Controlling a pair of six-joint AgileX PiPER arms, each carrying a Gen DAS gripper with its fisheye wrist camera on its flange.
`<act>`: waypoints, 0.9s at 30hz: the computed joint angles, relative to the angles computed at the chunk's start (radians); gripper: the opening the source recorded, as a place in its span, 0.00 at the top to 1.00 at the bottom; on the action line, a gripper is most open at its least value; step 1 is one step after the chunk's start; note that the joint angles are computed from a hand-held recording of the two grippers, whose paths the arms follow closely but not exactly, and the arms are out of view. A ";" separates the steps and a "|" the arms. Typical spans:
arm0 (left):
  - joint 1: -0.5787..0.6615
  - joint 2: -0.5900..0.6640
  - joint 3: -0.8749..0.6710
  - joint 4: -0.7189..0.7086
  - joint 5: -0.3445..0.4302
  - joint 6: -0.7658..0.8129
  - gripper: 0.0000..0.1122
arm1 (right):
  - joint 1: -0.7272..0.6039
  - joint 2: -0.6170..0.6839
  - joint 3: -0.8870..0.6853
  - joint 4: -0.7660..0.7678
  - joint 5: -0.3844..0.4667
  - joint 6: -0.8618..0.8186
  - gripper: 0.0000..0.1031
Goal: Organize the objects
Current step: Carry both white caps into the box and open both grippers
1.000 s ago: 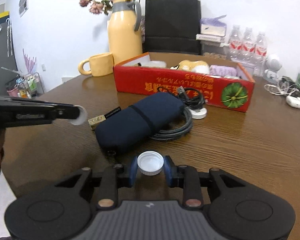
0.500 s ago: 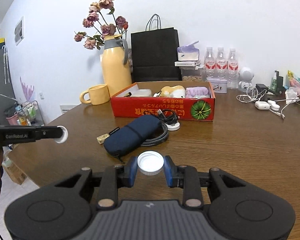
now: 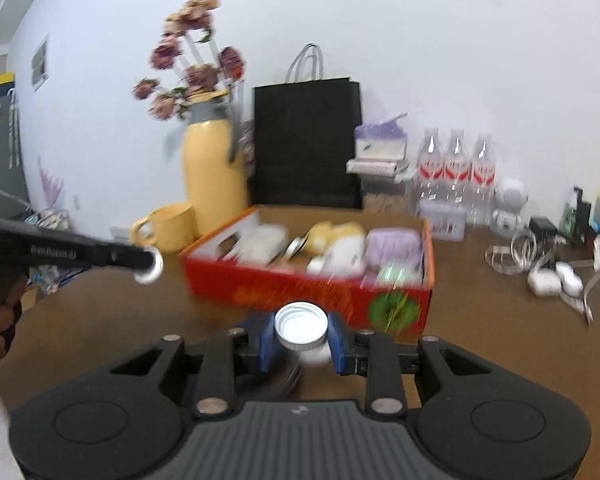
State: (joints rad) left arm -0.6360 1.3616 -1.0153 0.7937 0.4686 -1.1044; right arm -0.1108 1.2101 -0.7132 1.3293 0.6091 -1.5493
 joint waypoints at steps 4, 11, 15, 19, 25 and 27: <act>0.169 0.252 -0.280 -0.314 -0.012 0.400 0.92 | 0.074 0.301 -0.334 -0.134 -0.049 0.213 0.73; 0.316 0.683 -0.830 -0.697 0.239 0.872 0.92 | 0.131 0.816 -1.018 -0.609 0.063 0.854 0.73; 0.302 0.804 -0.969 -0.583 0.291 0.799 0.75 | 0.168 0.987 -1.243 -0.761 0.109 1.029 0.68; 0.308 0.758 -0.876 -0.579 0.192 0.753 0.55 | 0.175 1.039 -1.287 -0.769 0.098 1.051 0.63; 0.241 0.588 -0.659 -0.357 0.127 0.557 0.43 | 0.131 0.923 -1.110 -0.601 0.051 0.910 0.60; 0.216 0.497 -0.554 -0.301 0.094 0.489 0.37 | 0.118 0.844 -1.002 -0.530 0.021 0.825 0.59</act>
State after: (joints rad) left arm -0.4198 1.8588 -1.5697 0.4929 0.5626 -0.6151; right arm 0.0069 2.0537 -1.7152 0.7991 0.6305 -0.7239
